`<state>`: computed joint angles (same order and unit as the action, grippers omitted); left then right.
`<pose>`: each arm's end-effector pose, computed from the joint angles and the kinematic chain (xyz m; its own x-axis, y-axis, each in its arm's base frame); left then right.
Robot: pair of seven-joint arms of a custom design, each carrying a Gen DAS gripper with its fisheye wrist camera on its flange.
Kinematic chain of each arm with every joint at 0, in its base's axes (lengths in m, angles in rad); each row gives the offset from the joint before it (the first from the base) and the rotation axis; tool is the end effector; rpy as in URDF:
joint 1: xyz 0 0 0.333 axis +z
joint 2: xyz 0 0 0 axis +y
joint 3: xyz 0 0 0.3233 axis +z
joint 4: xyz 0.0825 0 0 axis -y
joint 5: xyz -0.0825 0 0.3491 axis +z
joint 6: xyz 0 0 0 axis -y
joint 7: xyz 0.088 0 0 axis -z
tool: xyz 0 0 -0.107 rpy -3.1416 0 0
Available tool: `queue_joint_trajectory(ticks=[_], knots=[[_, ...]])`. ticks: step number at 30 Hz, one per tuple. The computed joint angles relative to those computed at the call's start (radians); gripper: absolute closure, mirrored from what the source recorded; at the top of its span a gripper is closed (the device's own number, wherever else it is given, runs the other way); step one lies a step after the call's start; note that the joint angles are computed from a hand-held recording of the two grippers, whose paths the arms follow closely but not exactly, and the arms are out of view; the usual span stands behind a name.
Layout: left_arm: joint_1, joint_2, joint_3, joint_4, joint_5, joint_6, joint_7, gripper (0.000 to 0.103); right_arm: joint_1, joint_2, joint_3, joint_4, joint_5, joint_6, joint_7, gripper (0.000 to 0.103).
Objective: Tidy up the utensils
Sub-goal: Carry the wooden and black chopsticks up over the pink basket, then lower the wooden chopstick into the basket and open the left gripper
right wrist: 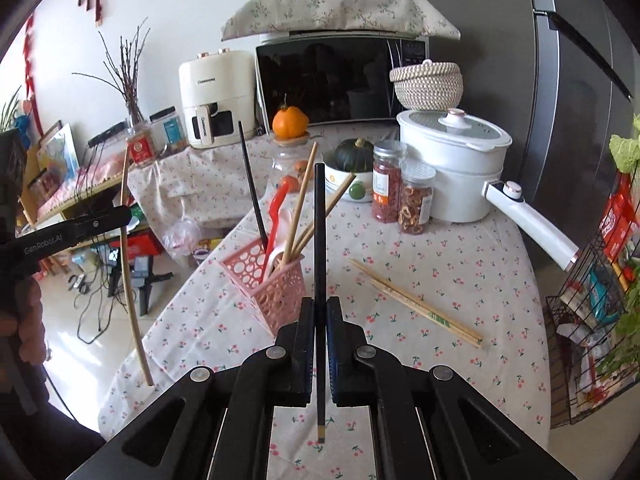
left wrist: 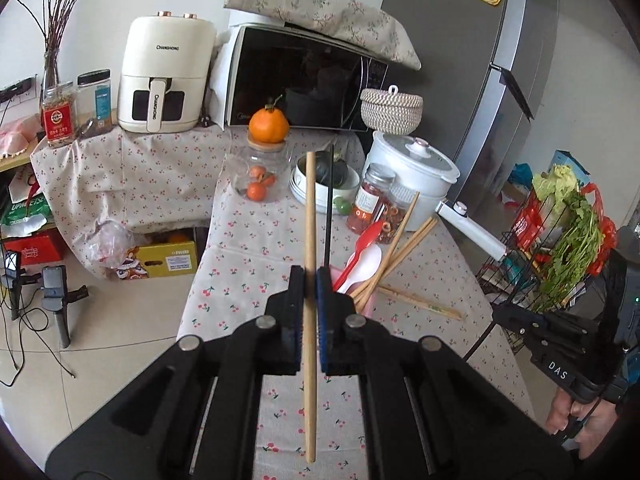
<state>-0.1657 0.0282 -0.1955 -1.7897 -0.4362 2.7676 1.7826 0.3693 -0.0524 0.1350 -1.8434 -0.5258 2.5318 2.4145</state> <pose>0.5565 -0.1889 0.6541 -0.3577 -0.8990 0.2526 -0.6027 0.0156 -0.7978 0.4876 0.2777 0.6431 0.0234 -0.9955 -0.0915 -0.6649 0.0529 -0.7450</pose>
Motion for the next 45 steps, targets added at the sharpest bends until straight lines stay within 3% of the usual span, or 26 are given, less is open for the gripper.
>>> queue_joint_trajectory(ticks=[3,8,13,19,22,25,26,28,33,35,37,39,45], knots=[[-0.007,0.019,-0.013,0.014,-0.055,0.117,0.062,0.096,-0.014,-0.007,-0.003,0.007,-0.072,0.048,0.068,0.098],[-0.015,0.098,-0.035,0.094,-0.11,0.215,0.087,0.096,-0.029,0.01,-0.007,0.052,-0.133,0.089,0.138,0.098],[-0.026,0.181,-0.075,0.125,-0.116,0.413,0.102,0.096,-0.024,0.057,-0.017,0.112,-0.121,0.099,0.125,0.098],[-0.118,0.251,0.017,0.166,0.044,0.462,-0.026,0.096,-0.01,0.09,-0.033,0.149,-0.117,0.116,0.124,0.098],[-0.129,0.276,0.026,0.182,0.093,0.456,-0.063,0.096,-0.01,0.091,-0.04,0.146,-0.1,0.144,0.129,0.098],[-0.17,0.297,0.079,0.2,0.152,0.425,-0.112,0.096,-0.009,0.095,-0.043,0.15,-0.099,0.15,0.127,0.098],[-0.202,0.303,0.121,0.205,0.182,0.411,-0.14,0.096,-0.009,0.095,-0.044,0.149,-0.098,0.154,0.128,0.098],[-0.213,0.316,0.139,0.22,0.225,0.377,-0.168,0.096,-0.01,0.094,-0.046,0.145,-0.095,0.164,0.134,0.098],[-0.132,0.343,0.044,0.27,0.23,0.243,-0.176,0.096,-0.012,0.084,-0.048,0.136,-0.116,0.176,0.17,0.098],[-0.135,0.338,0.051,0.271,0.25,0.212,-0.201,0.095,-0.013,0.081,-0.047,0.134,-0.122,0.186,0.184,0.098],[-0.122,0.333,0.037,0.277,0.252,0.177,-0.207,0.083,-0.014,0.081,-0.046,0.134,-0.133,0.195,0.194,0.098],[-0.109,0.321,0.03,0.282,0.251,0.13,-0.222,0.064,-0.014,0.082,-0.045,0.136,-0.142,0.205,0.202,0.098],[-0.071,0.251,0.024,0.234,0.241,0.029,-0.267,0.05,-0.008,0.1,-0.049,0.157,-0.191,0.241,0.25,0.098]])
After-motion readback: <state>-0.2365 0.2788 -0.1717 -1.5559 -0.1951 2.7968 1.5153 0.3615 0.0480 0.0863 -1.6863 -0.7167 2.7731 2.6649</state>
